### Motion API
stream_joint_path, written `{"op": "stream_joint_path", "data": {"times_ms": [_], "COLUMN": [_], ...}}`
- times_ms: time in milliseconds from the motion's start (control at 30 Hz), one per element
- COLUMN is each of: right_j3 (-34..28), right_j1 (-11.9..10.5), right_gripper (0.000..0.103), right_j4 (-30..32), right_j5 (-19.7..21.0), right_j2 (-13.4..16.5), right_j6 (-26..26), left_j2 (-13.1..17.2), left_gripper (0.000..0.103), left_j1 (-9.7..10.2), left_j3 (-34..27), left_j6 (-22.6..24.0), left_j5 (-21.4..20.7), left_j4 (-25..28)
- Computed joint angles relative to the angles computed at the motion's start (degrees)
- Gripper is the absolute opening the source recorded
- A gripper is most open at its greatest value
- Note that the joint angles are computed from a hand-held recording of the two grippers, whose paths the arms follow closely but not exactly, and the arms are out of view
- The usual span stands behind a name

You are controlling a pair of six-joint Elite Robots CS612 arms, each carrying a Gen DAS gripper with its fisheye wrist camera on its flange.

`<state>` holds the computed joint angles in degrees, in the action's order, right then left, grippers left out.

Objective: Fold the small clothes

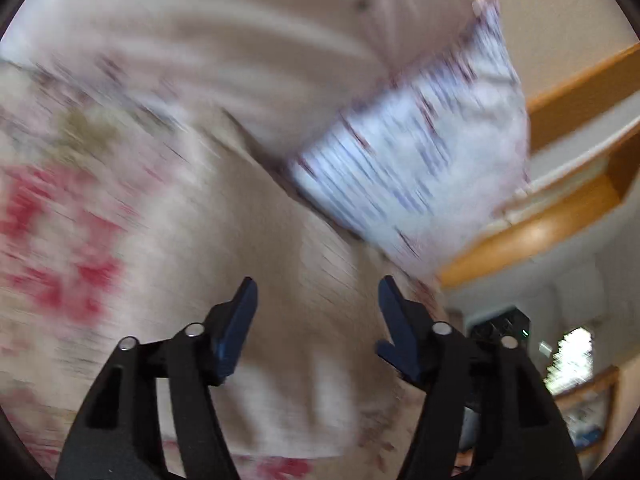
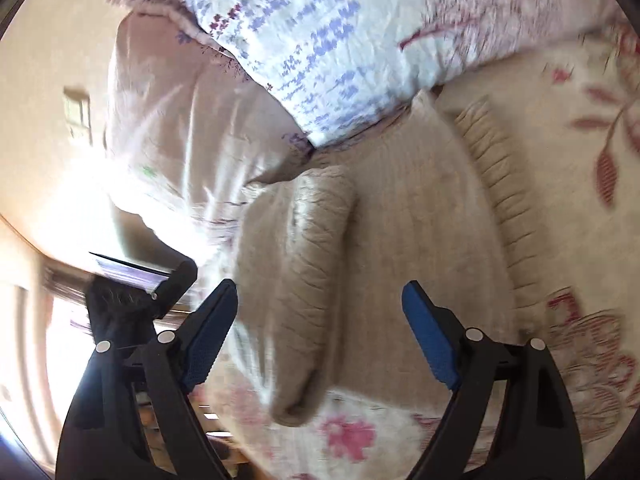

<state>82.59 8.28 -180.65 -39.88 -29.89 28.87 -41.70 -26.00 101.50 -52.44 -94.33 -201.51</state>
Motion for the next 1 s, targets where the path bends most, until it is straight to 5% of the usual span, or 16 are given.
{"op": "stream_joint_path", "data": {"times_ms": [100, 200, 500, 633, 700, 1000], "right_j3": [-2.1, -3.4, -6.6, -8.1, -8.4, -6.8], "right_j1": [0.4, 1.2, 3.2, 3.4, 3.6, 5.7], "right_gripper": [0.077, 0.072, 0.056, 0.044, 0.023, 0.018], "right_j4": [3.7, 7.5, 14.8, 9.5, 7.9, 8.6], "right_j5": [2.3, 2.5, 2.2, 3.1, 1.5, -13.9], "right_j2": [1.0, 1.4, 2.5, 4.3, 4.7, -0.6], "right_j6": [0.0, -1.7, -6.9, 0.4, 2.7, -12.4], "left_j2": [-1.6, -1.9, 0.1, 2.2, 1.9, 0.8], "left_gripper": [0.065, 0.065, 0.068, 0.068, 0.068, 0.074], "left_j1": [0.58, 1.45, 3.09, 3.46, 2.98, 2.21], "left_j3": [1.8, 2.9, 2.8, 1.6, 1.7, 2.3], "left_j6": [0.0, -1.6, -2.0, -4.9, -3.4, -2.4], "left_j5": [5.5, 5.7, -2.0, -7.5, -6.5, -4.7], "left_j4": [5.8, 9.1, 7.6, 5.7, 6.4, 4.1]}}
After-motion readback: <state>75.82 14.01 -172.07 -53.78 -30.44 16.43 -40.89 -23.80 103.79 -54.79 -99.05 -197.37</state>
